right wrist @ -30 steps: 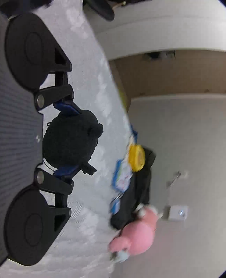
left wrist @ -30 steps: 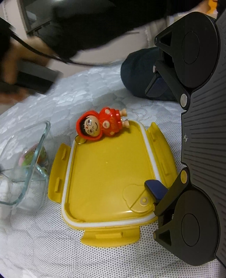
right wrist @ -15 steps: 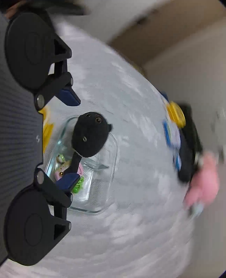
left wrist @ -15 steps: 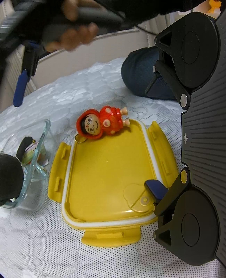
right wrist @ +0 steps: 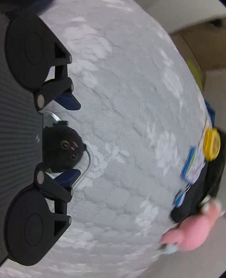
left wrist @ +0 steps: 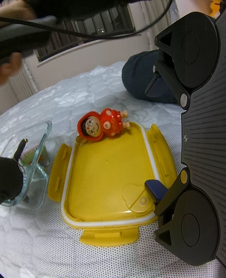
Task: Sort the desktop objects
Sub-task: 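Lower the black plush cat back into one container compartment, right gripper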
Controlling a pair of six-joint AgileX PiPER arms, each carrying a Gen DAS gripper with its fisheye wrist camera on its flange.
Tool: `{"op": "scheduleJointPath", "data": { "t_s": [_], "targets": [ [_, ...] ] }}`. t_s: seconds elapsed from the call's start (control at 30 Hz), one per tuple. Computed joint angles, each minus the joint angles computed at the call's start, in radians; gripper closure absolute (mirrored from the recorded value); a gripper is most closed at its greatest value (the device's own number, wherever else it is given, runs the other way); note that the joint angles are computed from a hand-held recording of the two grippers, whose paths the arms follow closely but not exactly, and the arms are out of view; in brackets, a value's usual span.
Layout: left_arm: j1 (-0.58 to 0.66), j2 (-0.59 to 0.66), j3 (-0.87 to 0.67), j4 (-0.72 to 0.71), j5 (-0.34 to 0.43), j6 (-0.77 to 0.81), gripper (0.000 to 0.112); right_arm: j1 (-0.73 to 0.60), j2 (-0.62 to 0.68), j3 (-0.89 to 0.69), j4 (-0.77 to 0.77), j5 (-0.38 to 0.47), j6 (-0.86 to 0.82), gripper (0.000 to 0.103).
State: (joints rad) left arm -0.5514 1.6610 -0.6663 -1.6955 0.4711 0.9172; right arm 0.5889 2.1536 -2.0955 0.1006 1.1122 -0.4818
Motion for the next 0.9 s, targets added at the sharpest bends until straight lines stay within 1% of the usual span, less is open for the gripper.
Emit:
{"op": "scheduleJointPath", "data": {
  "t_s": [0.07, 0.1, 0.13, 0.17, 0.2, 0.23, 0.27, 0.3, 0.33, 0.4, 0.5, 0.53, 0.57, 0.6, 0.63, 0.7, 0.73, 0.83, 0.87, 0.9],
  "targets": [
    [-0.004, 0.006, -0.011, 0.027, 0.001, -0.015, 0.009, 0.012, -0.085, 0.192, -0.036, -0.138, -0.062, 0.026],
    [-0.006, 0.007, -0.013, 0.037, -0.001, -0.021, 0.009, 0.023, -0.116, 0.281, -0.082, -0.222, -0.072, 0.028],
    [-0.007, 0.005, -0.012, 0.038, -0.002, -0.02, 0.009, 0.035, -0.139, 0.353, -0.135, -0.292, -0.073, 0.045],
    [-0.005, 0.004, -0.008, 0.026, 0.002, -0.011, 0.009, 0.037, -0.141, 0.385, -0.153, -0.331, -0.081, 0.049],
    [-0.001, 0.004, -0.003, 0.013, 0.008, -0.001, 0.009, 0.03, -0.134, 0.382, -0.131, -0.339, -0.084, 0.05],
    [0.001, 0.004, -0.001, 0.006, 0.01, 0.002, 0.009, 0.011, -0.128, 0.353, -0.076, -0.316, -0.083, 0.053],
    [0.001, 0.004, -0.002, 0.008, 0.007, -0.002, 0.009, -0.021, -0.121, 0.325, 0.019, -0.294, -0.118, 0.053],
    [0.001, 0.004, -0.003, 0.013, 0.005, -0.009, 0.009, -0.055, -0.13, 0.321, 0.119, -0.294, -0.131, 0.053],
    [0.0, 0.004, -0.006, 0.024, 0.003, -0.019, 0.009, -0.093, -0.135, 0.294, 0.219, -0.268, -0.103, 0.053],
    [-0.003, 0.002, -0.008, 0.037, -0.001, -0.029, 0.009, -0.181, -0.113, 0.227, 0.419, -0.184, -0.042, 0.053],
    [-0.005, -0.001, -0.005, 0.03, -0.003, -0.029, 0.009, -0.323, -0.011, 0.132, 0.719, -0.015, 0.113, 0.052],
    [-0.005, -0.001, -0.004, 0.027, -0.004, -0.028, 0.009, -0.367, 0.032, 0.115, 0.819, 0.044, 0.122, 0.052],
    [-0.006, -0.002, -0.003, 0.024, -0.004, -0.027, 0.009, -0.404, 0.065, 0.138, 0.919, 0.079, 0.092, 0.052],
    [-0.007, -0.001, -0.003, 0.023, -0.005, -0.027, 0.009, -0.431, 0.073, 0.199, 1.002, 0.075, 0.03, 0.052],
    [-0.008, -0.001, -0.004, 0.022, -0.006, -0.027, 0.009, -0.448, 0.083, 0.243, 1.046, 0.065, -0.015, 0.052],
    [-0.007, 0.002, -0.005, 0.02, -0.004, -0.027, 0.009, -0.473, 0.13, 0.247, 1.064, 0.085, -0.052, 0.051],
    [-0.004, 0.004, -0.004, 0.016, 0.0, -0.023, 0.009, -0.482, 0.136, 0.265, 1.063, 0.073, -0.075, 0.049],
    [0.006, 0.01, -0.002, 0.002, 0.014, -0.01, 0.009, -0.509, 0.108, 0.322, 1.094, 0.037, -0.193, 0.048],
    [0.009, 0.012, -0.002, 0.001, 0.017, -0.01, 0.009, -0.511, 0.093, 0.324, 1.082, 0.024, -0.213, 0.047],
    [0.01, 0.013, -0.003, 0.001, 0.019, -0.009, 0.009, -0.507, 0.073, 0.312, 1.032, 0.01, -0.219, 0.044]
  ]
}}
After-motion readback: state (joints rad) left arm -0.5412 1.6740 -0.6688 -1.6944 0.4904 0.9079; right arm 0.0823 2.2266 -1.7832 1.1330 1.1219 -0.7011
